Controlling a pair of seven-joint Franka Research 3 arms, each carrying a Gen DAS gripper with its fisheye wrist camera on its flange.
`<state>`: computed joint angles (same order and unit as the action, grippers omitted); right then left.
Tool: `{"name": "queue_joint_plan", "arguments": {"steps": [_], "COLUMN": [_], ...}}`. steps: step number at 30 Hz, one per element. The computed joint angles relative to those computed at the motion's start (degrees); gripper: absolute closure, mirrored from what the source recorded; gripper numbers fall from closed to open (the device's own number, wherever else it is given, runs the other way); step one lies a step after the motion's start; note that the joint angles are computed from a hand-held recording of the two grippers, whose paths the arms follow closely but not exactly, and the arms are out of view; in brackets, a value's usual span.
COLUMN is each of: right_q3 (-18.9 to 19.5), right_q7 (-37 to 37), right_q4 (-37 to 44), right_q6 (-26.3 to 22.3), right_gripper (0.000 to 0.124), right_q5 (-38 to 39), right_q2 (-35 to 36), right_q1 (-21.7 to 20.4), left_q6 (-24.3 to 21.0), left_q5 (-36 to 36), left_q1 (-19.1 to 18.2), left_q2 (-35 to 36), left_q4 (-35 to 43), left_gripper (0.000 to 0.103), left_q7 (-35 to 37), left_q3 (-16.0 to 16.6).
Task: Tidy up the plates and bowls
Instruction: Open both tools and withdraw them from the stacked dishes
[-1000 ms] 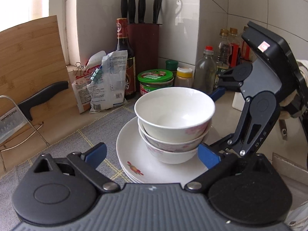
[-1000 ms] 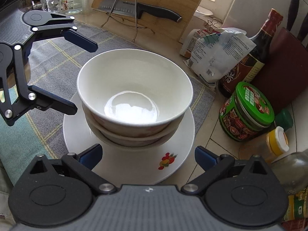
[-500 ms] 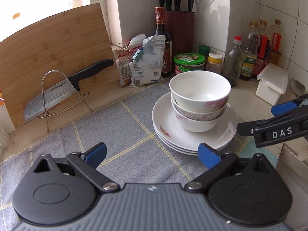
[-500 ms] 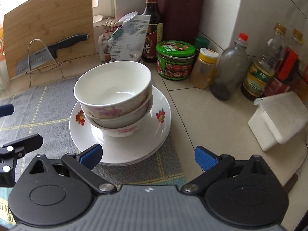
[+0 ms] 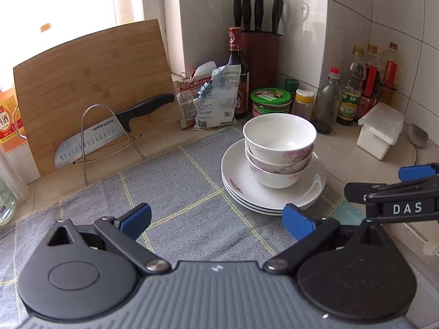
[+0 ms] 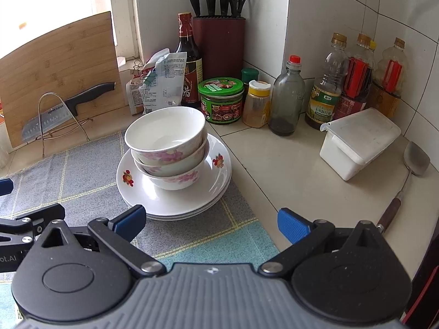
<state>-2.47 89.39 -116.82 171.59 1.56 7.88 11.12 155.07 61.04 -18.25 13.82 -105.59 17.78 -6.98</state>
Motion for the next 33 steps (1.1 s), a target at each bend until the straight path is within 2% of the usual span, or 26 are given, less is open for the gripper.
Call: {"name": "queue_joint_plan", "arguments": {"steps": [17,33], "right_q3": [2.13,1.92], "right_q7": [-5.32,-5.91], "right_q4": [-2.12,-2.42], "right_q6": [1.26,1.72], "right_gripper": [0.021,0.021], "right_q5": [5.29,6.02], "right_q2": [-1.88,-2.23], "right_q1": [-0.7,-0.48], "left_q6": [-0.36,-0.3], "left_q5": [2.48,2.21], "left_q1": [0.22,0.37], "left_q2": [-1.54,-1.88], "left_q4": [-1.07,-1.43], "left_gripper": [0.002,0.002], "left_q7": [-2.99,-3.04], "left_q3": [-0.66,-0.82]}}
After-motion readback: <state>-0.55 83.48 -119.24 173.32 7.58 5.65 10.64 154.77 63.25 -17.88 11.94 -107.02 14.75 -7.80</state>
